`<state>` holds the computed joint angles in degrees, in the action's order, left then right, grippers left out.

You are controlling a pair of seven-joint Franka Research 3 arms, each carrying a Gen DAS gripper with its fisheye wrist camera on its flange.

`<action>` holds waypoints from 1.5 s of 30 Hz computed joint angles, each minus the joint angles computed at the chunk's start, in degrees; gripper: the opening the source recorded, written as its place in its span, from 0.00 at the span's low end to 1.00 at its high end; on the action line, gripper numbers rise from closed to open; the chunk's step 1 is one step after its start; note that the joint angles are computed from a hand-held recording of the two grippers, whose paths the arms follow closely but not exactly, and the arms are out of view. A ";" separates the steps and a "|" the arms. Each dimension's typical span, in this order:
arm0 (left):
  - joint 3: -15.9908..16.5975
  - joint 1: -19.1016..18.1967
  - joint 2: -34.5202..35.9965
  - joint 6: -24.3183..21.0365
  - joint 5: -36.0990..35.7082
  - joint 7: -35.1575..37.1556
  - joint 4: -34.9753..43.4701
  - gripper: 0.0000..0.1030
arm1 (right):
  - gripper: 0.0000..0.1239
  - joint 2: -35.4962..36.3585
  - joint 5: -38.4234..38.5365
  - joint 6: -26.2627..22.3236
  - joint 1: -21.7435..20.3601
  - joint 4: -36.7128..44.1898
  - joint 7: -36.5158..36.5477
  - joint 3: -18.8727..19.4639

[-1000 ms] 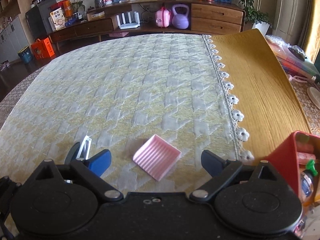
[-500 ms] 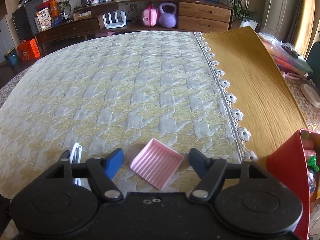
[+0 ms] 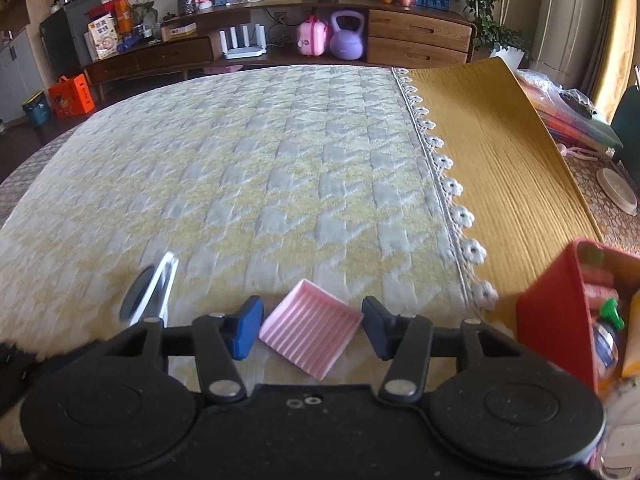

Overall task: Organize rigid objects
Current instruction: 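Grasp the pink comb with the right gripper while the left gripper grasps the white sunglasses, then carry the pink comb and white sunglasses toward the red box with both grippers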

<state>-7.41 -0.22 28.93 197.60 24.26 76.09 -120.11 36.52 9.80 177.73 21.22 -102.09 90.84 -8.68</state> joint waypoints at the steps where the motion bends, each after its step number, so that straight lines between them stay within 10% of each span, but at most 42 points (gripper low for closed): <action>1: -0.69 0.75 0.01 -0.30 0.39 -0.28 0.15 0.37 | 0.43 -1.12 0.23 0.47 -1.01 -1.45 -0.70 1.09; 7: -6.34 6.74 -0.02 -3.18 3.31 -2.99 0.99 0.37 | 0.43 -8.33 3.44 4.13 -9.01 -10.90 -7.16 9.87; 18: -5.22 4.48 -3.04 -4.83 1.48 -3.92 -0.96 0.36 | 0.43 -18.31 8.58 9.76 -21.81 -23.94 -15.54 22.71; 22: -5.51 4.30 -4.70 -3.78 1.10 -3.75 -2.65 0.35 | 0.43 -21.16 8.02 11.91 -27.43 -27.83 -15.86 27.74; 25: -12.84 11.63 -4.82 -5.60 4.22 -7.00 -3.09 0.35 | 0.43 -22.90 5.21 13.40 -33.56 -30.59 -13.77 32.80; 29: -10.36 8.82 -6.85 -4.33 3.49 -8.04 -4.84 0.35 | 0.43 -24.84 0.15 15.49 -39.71 -33.67 -9.82 36.73; 45: -28.05 19.62 -5.78 -6.74 16.35 -12.28 -0.30 0.35 | 0.43 -30.05 -17.30 19.68 -46.23 -40.96 5.94 32.08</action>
